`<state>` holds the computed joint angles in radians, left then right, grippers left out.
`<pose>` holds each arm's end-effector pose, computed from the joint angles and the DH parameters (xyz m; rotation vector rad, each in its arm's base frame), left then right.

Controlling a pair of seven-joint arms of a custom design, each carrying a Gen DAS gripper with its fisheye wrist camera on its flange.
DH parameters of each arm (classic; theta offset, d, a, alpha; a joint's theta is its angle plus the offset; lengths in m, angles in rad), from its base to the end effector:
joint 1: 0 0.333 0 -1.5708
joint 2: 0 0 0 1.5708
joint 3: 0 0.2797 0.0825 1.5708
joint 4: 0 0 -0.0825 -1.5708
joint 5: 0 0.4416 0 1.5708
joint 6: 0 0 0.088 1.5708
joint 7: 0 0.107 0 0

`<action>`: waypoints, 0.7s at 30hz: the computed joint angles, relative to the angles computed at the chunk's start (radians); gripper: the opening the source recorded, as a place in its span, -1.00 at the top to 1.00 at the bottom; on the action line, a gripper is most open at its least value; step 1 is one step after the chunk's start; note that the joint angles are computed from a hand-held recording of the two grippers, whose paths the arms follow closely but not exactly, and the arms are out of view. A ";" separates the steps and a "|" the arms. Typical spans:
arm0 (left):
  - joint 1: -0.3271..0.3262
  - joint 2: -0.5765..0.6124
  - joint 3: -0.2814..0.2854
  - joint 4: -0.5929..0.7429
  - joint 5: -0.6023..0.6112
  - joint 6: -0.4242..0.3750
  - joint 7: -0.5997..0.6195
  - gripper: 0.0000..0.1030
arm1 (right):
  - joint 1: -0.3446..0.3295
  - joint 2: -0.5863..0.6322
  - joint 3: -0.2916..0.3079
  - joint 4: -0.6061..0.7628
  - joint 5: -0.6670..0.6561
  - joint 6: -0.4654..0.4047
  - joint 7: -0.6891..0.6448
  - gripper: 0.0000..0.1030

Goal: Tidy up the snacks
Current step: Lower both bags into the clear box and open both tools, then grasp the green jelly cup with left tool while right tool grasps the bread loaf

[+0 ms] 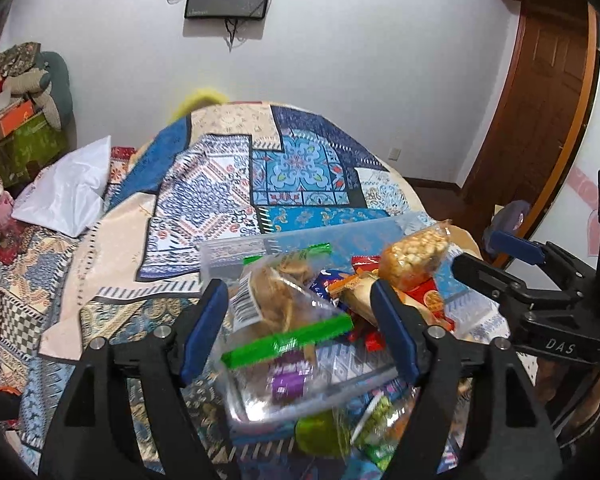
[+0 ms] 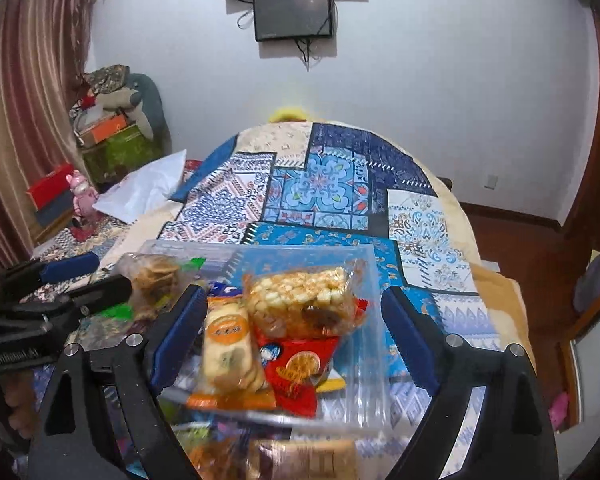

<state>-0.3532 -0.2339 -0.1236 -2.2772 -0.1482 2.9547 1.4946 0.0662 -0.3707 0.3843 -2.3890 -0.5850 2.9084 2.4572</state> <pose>0.5226 -0.2620 0.4992 -1.5215 2.0187 -1.1213 0.4761 0.2757 0.4793 -1.7251 1.5346 -0.7361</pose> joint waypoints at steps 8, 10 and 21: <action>-0.035 -0.149 0.022 -0.147 0.014 -0.028 -0.008 -0.53 | 0.045 -0.149 -0.007 -0.142 0.119 0.012 -0.079 -0.70; -0.040 -0.175 0.023 -0.184 0.022 -0.036 -0.019 -0.53 | 0.055 -0.181 -0.004 -0.179 0.156 0.005 -0.105 -0.70; -0.095 -0.158 0.056 -0.255 -0.023 -0.111 -0.007 -0.53 | 0.047 -0.193 0.050 -0.255 0.229 -0.045 -0.133 -0.70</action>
